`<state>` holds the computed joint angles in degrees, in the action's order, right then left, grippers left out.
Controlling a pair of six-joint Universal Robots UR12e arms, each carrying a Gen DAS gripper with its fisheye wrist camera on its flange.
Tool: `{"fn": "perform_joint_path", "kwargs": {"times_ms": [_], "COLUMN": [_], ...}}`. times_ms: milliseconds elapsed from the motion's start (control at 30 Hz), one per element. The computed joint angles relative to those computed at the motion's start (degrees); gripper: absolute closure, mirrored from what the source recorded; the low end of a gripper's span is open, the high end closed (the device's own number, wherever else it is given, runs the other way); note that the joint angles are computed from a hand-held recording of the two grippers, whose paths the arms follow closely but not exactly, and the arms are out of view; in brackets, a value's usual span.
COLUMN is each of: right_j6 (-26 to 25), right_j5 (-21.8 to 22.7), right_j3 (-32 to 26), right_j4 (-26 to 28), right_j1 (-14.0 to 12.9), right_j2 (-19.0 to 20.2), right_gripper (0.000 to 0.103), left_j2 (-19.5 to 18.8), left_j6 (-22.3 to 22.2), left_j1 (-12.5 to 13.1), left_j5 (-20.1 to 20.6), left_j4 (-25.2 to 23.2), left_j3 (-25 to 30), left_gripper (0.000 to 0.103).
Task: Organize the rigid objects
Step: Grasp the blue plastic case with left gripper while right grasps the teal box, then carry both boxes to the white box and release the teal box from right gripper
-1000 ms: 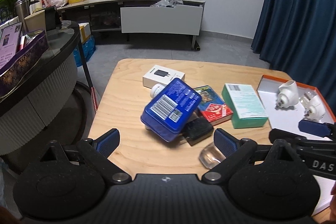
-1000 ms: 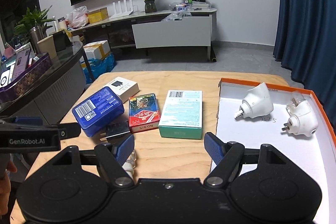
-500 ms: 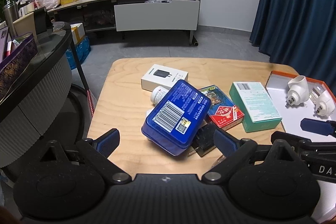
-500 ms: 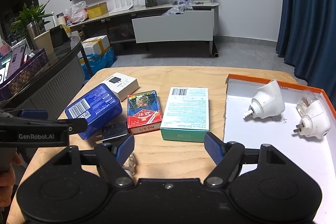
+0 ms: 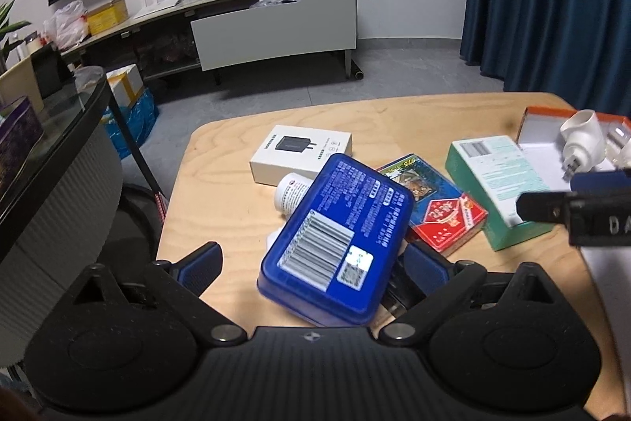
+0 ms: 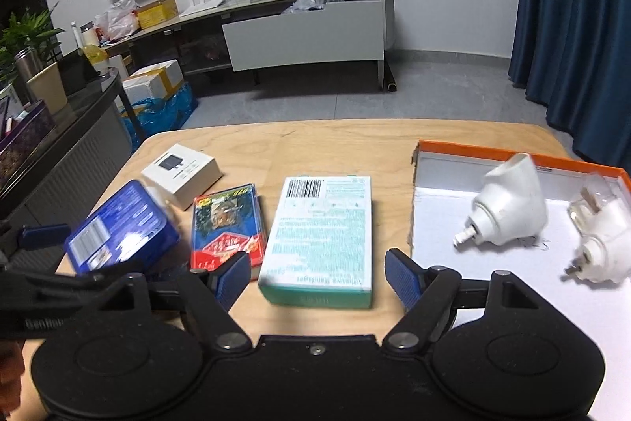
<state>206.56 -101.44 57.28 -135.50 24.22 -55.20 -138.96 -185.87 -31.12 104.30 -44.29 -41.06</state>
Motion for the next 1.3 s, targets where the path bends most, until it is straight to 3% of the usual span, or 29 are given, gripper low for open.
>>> {"fn": "perform_joint_path", "kwargs": {"times_ms": [100,267,400,600,900,1300], "right_j6": [0.48,1.55,1.92,2.03,-0.98,0.03], "right_j5": [0.21,0.08,0.32,1.15,-1.29,-1.82], "right_j3": [-2.61,-7.25,-8.84,-8.77,-6.95,3.57], "right_j4": [2.19,6.38,6.42,6.49,5.39,-3.07], "right_j1": [-0.22,-0.47,-0.75,-1.08,-0.36,0.65], "right_j2": [1.74,4.85,6.02,5.92,4.92,-3.0], "right_gripper": [0.014,0.013,0.012,0.016,0.019,0.019], "left_j2": [-0.65,-1.26,-1.39,-1.09,-0.01,3.89], "left_j6": [0.57,0.19,-1.03,-2.85,-5.28,-8.84], "left_j1": [0.21,0.5,0.44,0.48,0.5,-1.41], "left_j5": [-0.45,-2.41,-1.98,-2.78,-3.27,-1.01], "left_j4": [0.12,-0.17,0.31,0.34,2.03,5.54], "left_j3": [0.75,1.35,1.47,1.14,-0.5,-5.56], "left_gripper": [0.004,0.025,0.039,0.039,0.04,0.04]}}
